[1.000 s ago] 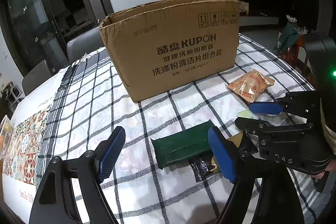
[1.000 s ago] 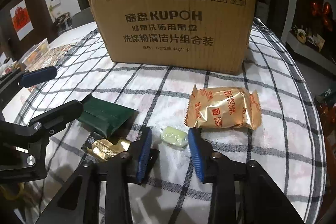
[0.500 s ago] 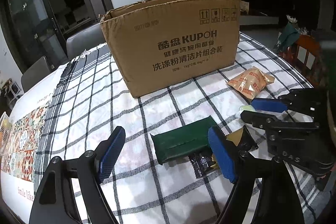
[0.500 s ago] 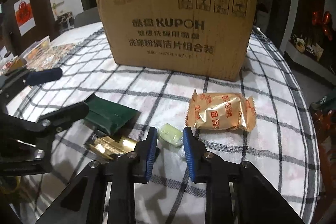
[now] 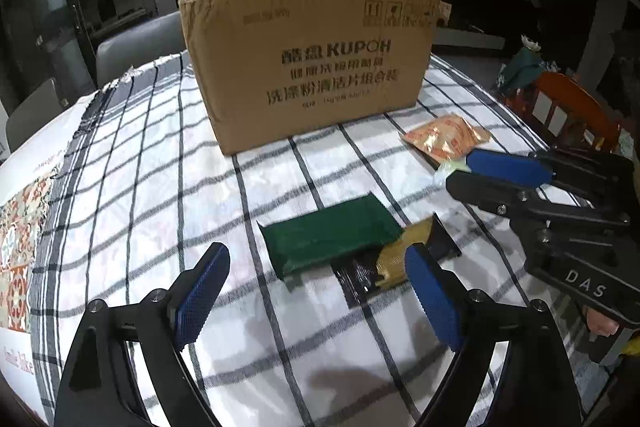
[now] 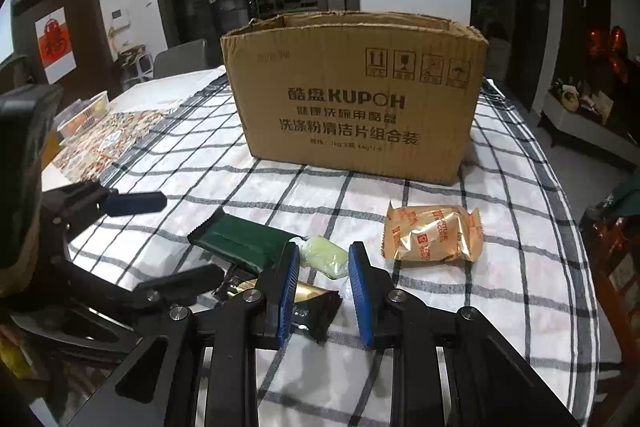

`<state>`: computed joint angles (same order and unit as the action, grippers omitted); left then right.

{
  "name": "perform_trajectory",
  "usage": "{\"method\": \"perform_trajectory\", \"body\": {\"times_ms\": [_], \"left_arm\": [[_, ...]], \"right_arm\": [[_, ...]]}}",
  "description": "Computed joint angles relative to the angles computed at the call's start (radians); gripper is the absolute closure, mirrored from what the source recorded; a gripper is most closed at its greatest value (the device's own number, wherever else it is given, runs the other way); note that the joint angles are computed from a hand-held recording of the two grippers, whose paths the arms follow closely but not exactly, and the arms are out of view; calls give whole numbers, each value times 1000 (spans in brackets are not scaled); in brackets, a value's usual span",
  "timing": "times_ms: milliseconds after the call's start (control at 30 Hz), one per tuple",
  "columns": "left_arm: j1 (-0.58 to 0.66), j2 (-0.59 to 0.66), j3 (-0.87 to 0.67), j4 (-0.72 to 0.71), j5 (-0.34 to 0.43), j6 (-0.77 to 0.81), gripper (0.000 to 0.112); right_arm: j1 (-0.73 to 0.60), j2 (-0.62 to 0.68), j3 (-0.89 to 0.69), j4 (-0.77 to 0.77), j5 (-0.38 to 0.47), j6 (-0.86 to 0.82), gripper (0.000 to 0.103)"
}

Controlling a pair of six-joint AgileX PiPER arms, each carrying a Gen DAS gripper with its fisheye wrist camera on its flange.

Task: Organize snacks
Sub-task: 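Grasp the pale green candy with the right tool, then grasp the Fortune Biscuits packet with the left tool while the right tool holds the green candy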

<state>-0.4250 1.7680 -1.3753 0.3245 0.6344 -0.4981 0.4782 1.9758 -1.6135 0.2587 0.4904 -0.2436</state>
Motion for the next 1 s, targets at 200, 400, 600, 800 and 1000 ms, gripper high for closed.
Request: {"method": "perform_trajectory", "body": {"times_ms": [200, 400, 600, 800, 1000], "left_arm": [[-46, -14, 20, -6, 4, 27, 23], [-96, 30, -77, 11, 33, 90, 23], [-83, 171, -300, -127, 50, 323, 23], [-76, 366, -598, -244, 143, 491, 23], [-105, 580, -933, -201, 308, 529, 23]], "right_arm": [[-11, -63, 108, -3, -36, 7, 77], [-56, -135, 219, -52, -81, 110, 77], [-122, -129, 186, -96, -56, 217, 76], [-159, -115, 141, -179, -53, 308, 76], [-199, -65, 84, -215, -32, 341, 76]]}}
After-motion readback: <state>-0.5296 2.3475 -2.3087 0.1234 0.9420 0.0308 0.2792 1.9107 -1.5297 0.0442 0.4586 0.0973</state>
